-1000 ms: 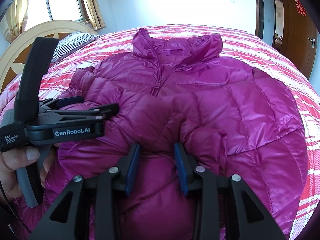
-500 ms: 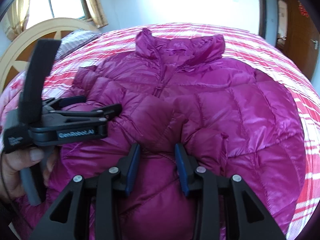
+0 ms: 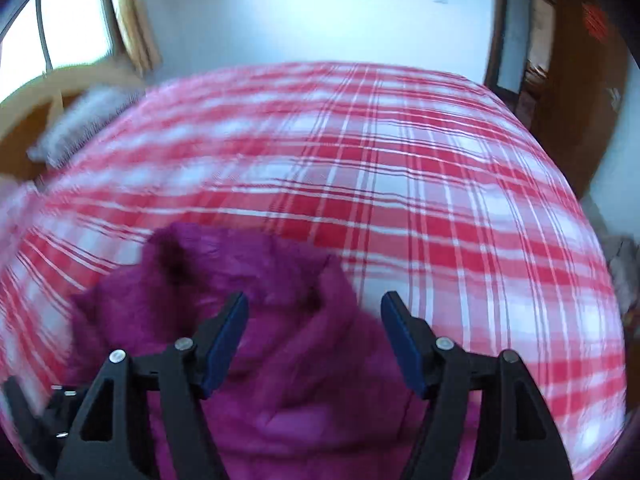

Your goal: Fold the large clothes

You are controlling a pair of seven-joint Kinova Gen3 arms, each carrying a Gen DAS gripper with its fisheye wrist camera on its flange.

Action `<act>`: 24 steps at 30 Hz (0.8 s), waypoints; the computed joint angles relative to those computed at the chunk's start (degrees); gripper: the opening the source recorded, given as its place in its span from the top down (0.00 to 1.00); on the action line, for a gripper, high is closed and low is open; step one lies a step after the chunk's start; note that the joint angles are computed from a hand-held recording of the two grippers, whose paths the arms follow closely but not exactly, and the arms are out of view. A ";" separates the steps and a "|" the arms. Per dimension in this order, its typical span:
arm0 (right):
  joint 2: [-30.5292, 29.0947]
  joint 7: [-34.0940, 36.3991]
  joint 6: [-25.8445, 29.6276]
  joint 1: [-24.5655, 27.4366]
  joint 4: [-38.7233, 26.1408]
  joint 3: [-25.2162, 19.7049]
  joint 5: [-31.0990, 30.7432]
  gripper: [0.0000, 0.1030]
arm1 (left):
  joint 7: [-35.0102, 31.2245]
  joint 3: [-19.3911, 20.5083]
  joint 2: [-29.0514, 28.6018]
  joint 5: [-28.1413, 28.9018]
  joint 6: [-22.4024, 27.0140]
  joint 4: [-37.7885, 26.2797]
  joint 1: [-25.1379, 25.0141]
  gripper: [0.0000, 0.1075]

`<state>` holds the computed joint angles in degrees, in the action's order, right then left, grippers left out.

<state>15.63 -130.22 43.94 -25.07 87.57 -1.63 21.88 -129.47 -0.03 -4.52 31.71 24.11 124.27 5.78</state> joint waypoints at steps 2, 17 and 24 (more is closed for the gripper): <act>4.49 4.66 3.80 4.67 -4.79 -4.16 -2.01 0.32 | -0.48 -0.16 0.06 0.52 -0.03 0.05 0.05 0.09; -2.15 -7.69 -2.66 -10.23 14.15 1.72 26.96 0.87 | 0.04 0.15 0.00 0.14 -0.52 0.26 0.12 0.09; -1.03 -24.01 -9.15 -18.63 22.35 11.95 37.09 0.87 | -5.80 -2.66 -6.60 1.70 2.50 -0.71 1.77 0.09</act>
<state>14.61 -154.23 34.79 -43.70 109.91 10.31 58.96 -135.27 -2.69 -11.12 33.41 26.61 123.55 7.55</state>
